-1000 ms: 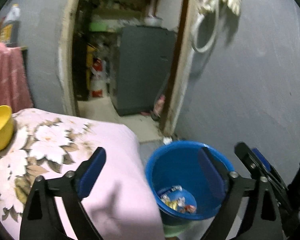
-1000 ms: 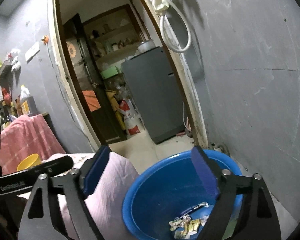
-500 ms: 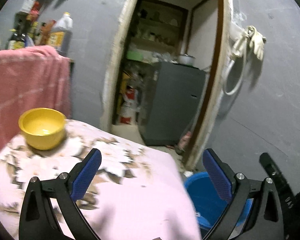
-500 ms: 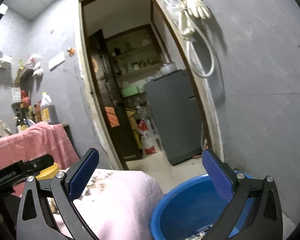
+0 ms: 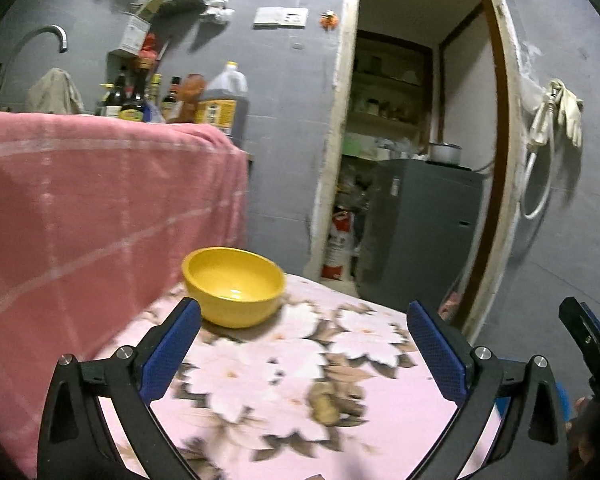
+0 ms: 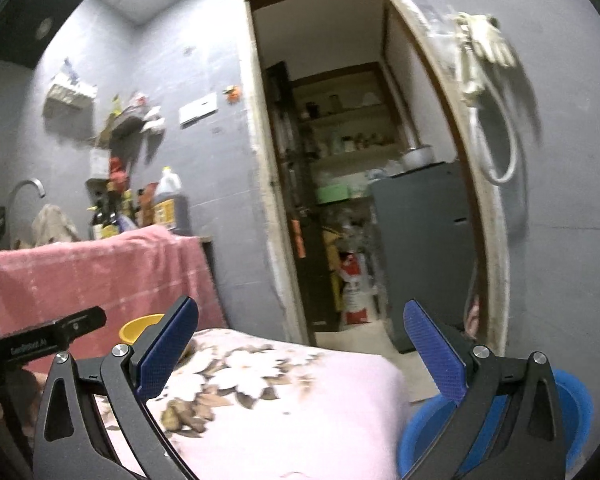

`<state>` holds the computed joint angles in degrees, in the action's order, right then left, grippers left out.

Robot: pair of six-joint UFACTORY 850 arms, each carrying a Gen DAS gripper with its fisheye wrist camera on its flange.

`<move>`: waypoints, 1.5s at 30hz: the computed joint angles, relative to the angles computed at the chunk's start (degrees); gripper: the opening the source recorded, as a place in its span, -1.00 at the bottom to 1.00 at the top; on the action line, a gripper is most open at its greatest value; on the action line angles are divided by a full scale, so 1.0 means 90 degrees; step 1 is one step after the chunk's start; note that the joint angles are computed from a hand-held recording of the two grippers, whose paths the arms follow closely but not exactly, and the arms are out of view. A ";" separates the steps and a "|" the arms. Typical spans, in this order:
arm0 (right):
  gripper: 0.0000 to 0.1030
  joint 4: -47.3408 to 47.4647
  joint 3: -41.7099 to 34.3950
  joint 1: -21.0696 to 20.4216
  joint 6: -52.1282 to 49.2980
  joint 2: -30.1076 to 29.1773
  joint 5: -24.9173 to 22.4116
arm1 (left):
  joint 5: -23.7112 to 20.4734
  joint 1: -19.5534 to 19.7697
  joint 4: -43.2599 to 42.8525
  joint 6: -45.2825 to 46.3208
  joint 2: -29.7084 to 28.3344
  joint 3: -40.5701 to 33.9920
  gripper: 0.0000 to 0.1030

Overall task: Collect trash
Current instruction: 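Move both tools back over the table toward the brown wrappers, then grasp a small brown wrapper with the right tool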

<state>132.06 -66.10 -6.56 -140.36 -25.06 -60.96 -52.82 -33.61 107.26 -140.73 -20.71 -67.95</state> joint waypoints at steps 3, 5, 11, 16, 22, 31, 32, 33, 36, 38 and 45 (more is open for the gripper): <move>1.00 -0.0068 0.0074 0.0145 -0.0230 0.0043 -0.0074 | -0.0049 0.0081 0.0016 0.0001 0.0161 0.0265 0.96; 1.00 -0.0092 0.0104 0.0247 -0.0400 0.0060 -0.0055 | -0.0070 0.0114 0.0033 -0.0028 0.0235 0.0402 0.96; 1.00 -0.0235 0.0086 0.0483 -0.0707 0.0027 0.0102 | -0.0177 0.0199 0.0190 -0.0213 0.0360 0.0718 0.96; 1.00 -0.0356 0.0025 0.0591 -0.0760 -0.0029 0.0276 | -0.0048 0.0270 0.0258 -0.0129 0.0321 0.0728 0.96; 1.00 -0.0955 -0.0388 0.0681 -0.0223 -0.0218 0.0868 | 0.0813 0.0463 -0.0056 0.0484 0.0173 0.0490 0.96; 0.65 -0.2613 -0.1180 0.0854 0.1293 -0.0627 0.1674 | 0.2404 0.0819 -0.0749 0.1551 -0.0133 -0.0008 0.87; 0.62 -0.2883 -0.1294 0.0895 0.1537 -0.0694 0.1813 | 0.2615 0.0862 -0.0925 0.1777 -0.0190 -0.0093 0.77; 0.50 -0.3231 -0.1435 0.0936 0.1866 -0.0768 0.1953 | 0.2819 0.0900 -0.1101 0.1992 -0.0239 -0.0172 0.63; 0.35 -0.4354 -0.1951 0.0993 0.3107 -0.1065 0.2088 | 0.3502 0.1044 -0.2056 0.3064 -0.0428 -0.0460 0.31; 0.15 -0.4986 -0.2309 0.0985 0.3839 -0.1296 0.1949 | 0.3890 0.1131 -0.2933 0.3951 -0.0553 -0.0644 0.13; -0.40 -0.7101 -0.3565 0.1103 0.5771 -0.2091 0.1404 | 0.4597 0.1319 -0.6141 0.7103 -0.0874 -0.1055 -0.32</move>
<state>68.15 -98.19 3.37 -88.41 -43.87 -48.32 -11.44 -21.74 51.99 -76.80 -28.57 -77.45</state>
